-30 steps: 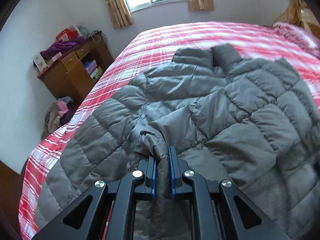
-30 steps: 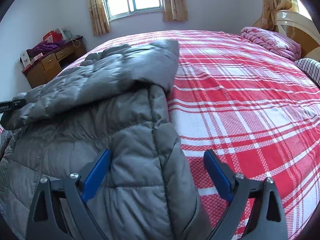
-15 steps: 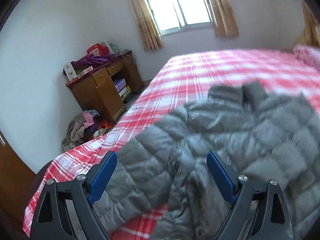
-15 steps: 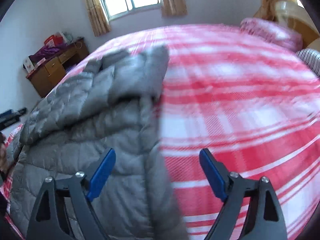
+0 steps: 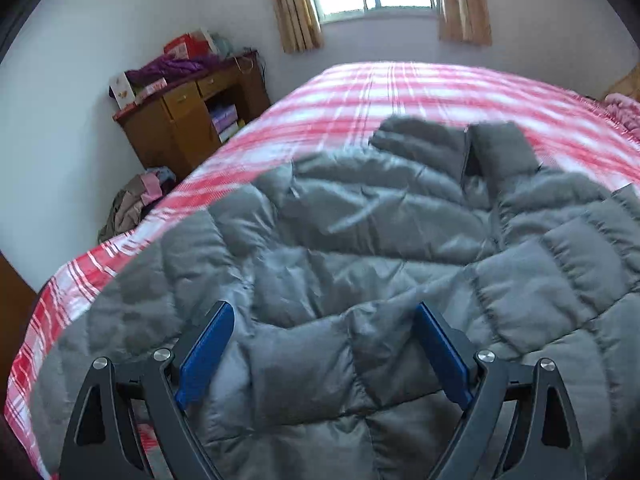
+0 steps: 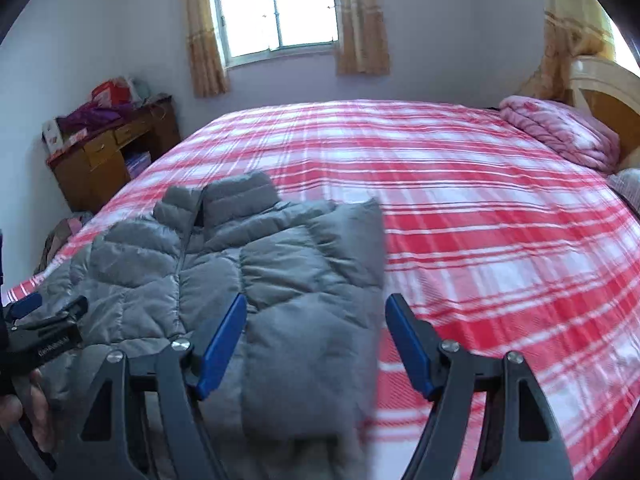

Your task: Fold large clothes

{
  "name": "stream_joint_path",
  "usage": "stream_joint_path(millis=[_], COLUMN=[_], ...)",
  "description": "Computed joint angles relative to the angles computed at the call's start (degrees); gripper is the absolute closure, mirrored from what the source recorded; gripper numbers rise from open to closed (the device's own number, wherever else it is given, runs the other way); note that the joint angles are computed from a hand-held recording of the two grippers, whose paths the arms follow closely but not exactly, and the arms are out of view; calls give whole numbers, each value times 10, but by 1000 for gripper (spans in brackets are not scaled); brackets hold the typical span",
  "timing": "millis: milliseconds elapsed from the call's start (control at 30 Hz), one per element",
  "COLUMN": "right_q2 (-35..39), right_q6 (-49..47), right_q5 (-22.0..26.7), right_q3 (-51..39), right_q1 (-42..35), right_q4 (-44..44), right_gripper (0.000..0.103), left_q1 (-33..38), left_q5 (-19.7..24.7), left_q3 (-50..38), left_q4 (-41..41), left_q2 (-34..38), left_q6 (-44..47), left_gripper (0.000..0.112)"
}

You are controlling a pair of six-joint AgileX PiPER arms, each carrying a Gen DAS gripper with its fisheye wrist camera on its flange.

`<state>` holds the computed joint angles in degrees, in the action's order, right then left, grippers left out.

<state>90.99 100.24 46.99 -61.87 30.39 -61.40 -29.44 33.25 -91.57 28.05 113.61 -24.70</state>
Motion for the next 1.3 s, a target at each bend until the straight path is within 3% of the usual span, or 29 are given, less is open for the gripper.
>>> stream_joint_path(millis=[200,333,600,833,900,1000,1067,1133,1233,1300], right_q2=[59,55,98,112,114,114,89,46,32,49], right_q6=[-11,6,-95,-116,-121,-160,-150,-72,-47,-80], right_q5=[-75,-145,-66,-48,-47,-41,-28,-9,41,-5], right_q3=[13,44,-18,-38,-41,-55,-44,-18,-44,-70], right_q1=[-40,-82,-64,-61,-62,-67,-59,-39,-32,-72], right_q4=[13,38,109,124,127,155,142,75,29,37], right_gripper=[28,28,25,23,23,24,30,30,29,29], left_q1=[3,1,5,16,14,27,47,56,48,36], left_q5=[-21,5,8,7,24,121,101,63,77,109], left_q3=[1,-33,-44,-53,-69,-144,-135,-127,-199,-258], left_q4=[9,-6,-22,-62,-66,-154,-242,-284,-263,-206], left_q2=[37,61,70,73,78,85,52,36,88,141], left_q6=[-3,8,17,49,58,147,211,233,202,156], left_gripper=[18,12,10,10,10,10,10,10,10,10])
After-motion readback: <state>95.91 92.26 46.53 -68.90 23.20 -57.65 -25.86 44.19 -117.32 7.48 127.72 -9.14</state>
